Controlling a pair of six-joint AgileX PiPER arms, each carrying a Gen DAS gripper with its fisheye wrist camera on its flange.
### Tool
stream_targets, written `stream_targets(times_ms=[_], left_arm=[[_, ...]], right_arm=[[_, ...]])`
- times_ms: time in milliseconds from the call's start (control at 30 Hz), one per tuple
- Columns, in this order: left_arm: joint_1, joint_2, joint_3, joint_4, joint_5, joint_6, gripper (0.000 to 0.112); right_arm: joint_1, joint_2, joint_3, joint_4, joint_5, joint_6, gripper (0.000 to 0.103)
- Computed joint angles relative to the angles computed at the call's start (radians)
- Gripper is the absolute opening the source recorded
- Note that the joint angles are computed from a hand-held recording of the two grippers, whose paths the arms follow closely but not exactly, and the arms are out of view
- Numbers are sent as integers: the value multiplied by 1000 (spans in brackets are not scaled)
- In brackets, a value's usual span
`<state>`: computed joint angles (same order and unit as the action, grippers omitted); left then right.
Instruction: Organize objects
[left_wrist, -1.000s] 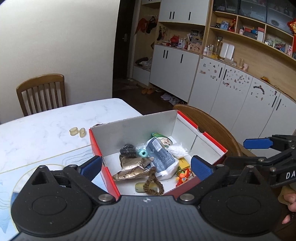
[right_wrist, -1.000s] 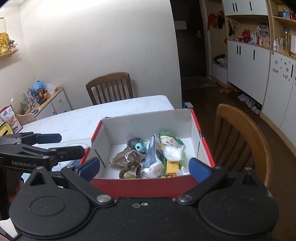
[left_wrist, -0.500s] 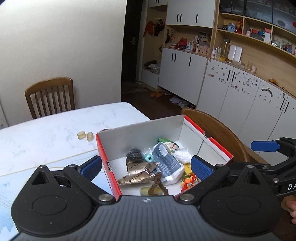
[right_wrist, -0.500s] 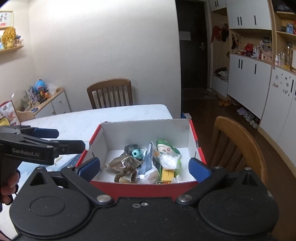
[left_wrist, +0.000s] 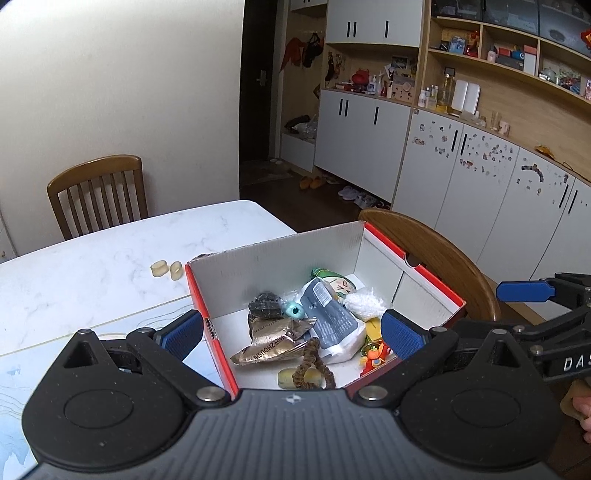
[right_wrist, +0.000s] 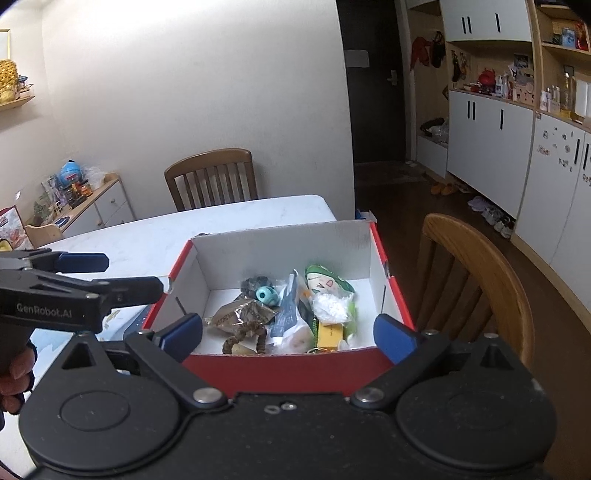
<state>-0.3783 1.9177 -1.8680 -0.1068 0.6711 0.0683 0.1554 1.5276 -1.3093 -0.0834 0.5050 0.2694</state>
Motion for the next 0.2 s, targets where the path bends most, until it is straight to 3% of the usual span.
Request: stream_targets(times_ms=[200], left_arm=[[13,5,-9,-15,13,-1,103]], right_arm=[[6,6,-5,-40,4,44,96]])
